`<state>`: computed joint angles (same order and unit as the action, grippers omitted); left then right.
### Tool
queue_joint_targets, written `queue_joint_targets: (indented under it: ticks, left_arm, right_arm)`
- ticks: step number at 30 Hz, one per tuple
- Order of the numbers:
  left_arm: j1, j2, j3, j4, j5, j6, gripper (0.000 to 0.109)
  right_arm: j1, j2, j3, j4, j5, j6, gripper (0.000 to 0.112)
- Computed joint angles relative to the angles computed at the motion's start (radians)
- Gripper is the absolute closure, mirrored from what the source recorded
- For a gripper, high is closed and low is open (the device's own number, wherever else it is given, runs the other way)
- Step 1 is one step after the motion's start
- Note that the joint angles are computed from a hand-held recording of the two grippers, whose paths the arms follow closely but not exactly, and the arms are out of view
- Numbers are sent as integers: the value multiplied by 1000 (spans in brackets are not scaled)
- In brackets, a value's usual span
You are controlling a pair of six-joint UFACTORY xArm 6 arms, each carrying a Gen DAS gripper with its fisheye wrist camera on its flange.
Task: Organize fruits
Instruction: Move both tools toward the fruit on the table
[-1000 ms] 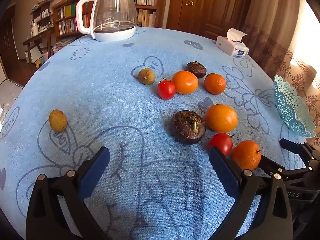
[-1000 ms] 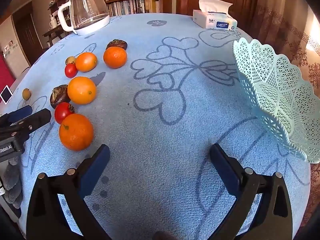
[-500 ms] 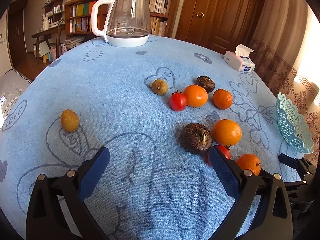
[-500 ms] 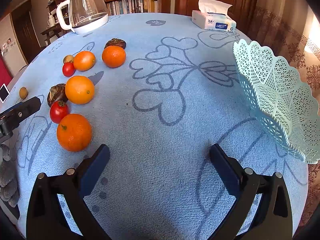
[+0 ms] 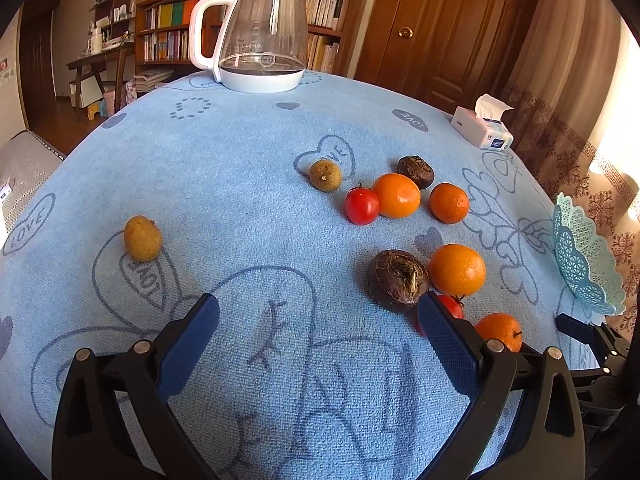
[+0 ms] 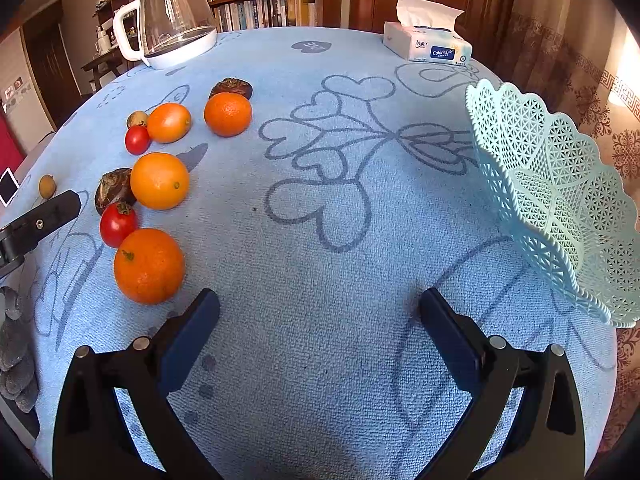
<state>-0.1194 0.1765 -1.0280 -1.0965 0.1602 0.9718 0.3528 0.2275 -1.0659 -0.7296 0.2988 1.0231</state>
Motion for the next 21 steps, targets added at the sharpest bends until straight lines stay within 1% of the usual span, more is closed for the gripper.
queue_joint_targets:
  ticks: [8, 12, 16, 18, 21]
  left_arm:
    - [2, 2, -3, -7, 4, 0, 10]
    - [2, 3, -4, -26, 0, 11, 10]
    - [0, 0, -4, -59, -7, 34, 10]
    - [2, -3, -4, -73, -4, 44, 10]
    - [4, -17, -5, -145, 8, 124, 10]
  right_arm:
    - [0, 0, 0, -3, -1, 4, 11]
    - [-4, -4, 6, -4, -17, 8, 11]
    - [-18, -16, 32, -5, -92, 3, 11]
    - [-28, -25, 53, -17, -153, 7, 11]
    - [-40, -37, 87, 3, -269, -17, 11]
